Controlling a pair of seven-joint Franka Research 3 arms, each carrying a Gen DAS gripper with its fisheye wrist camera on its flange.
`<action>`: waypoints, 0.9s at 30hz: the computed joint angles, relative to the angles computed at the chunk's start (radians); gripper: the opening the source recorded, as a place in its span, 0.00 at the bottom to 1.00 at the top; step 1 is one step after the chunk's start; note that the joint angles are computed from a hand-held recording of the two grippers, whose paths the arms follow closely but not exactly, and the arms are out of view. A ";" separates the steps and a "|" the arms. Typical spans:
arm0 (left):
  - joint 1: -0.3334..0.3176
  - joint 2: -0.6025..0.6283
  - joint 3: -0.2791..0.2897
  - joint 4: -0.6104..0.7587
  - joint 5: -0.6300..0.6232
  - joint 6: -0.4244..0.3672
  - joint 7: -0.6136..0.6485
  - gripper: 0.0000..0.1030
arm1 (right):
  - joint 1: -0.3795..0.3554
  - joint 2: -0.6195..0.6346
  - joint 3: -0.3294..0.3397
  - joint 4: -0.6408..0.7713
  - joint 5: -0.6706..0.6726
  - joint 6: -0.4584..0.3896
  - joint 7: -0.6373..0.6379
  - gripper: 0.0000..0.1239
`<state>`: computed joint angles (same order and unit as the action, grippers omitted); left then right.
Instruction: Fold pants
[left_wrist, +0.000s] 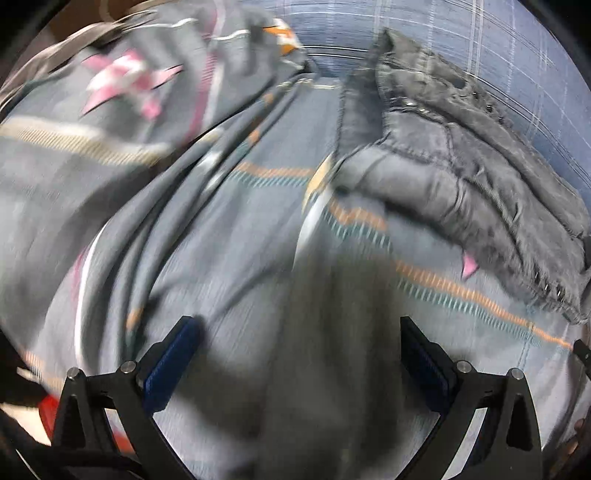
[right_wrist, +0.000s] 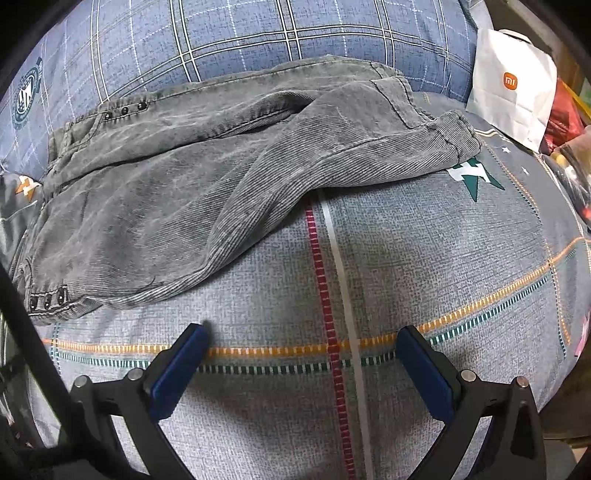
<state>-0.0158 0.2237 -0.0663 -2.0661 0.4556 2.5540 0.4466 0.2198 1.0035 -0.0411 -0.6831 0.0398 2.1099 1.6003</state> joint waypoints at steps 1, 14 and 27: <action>-0.018 -0.023 0.011 -0.034 0.038 0.009 -0.074 1.00 | 0.002 -0.011 -0.002 -0.021 -0.002 0.013 0.001 0.83; -0.035 -0.030 0.006 -0.055 0.236 0.015 -0.320 1.00 | 0.049 -0.183 -0.035 -0.372 -0.042 0.271 0.083 0.83; -0.077 -0.167 -0.027 -0.061 0.566 -0.143 -0.616 1.00 | 0.078 -0.196 -0.065 -0.438 -0.089 0.410 0.166 0.83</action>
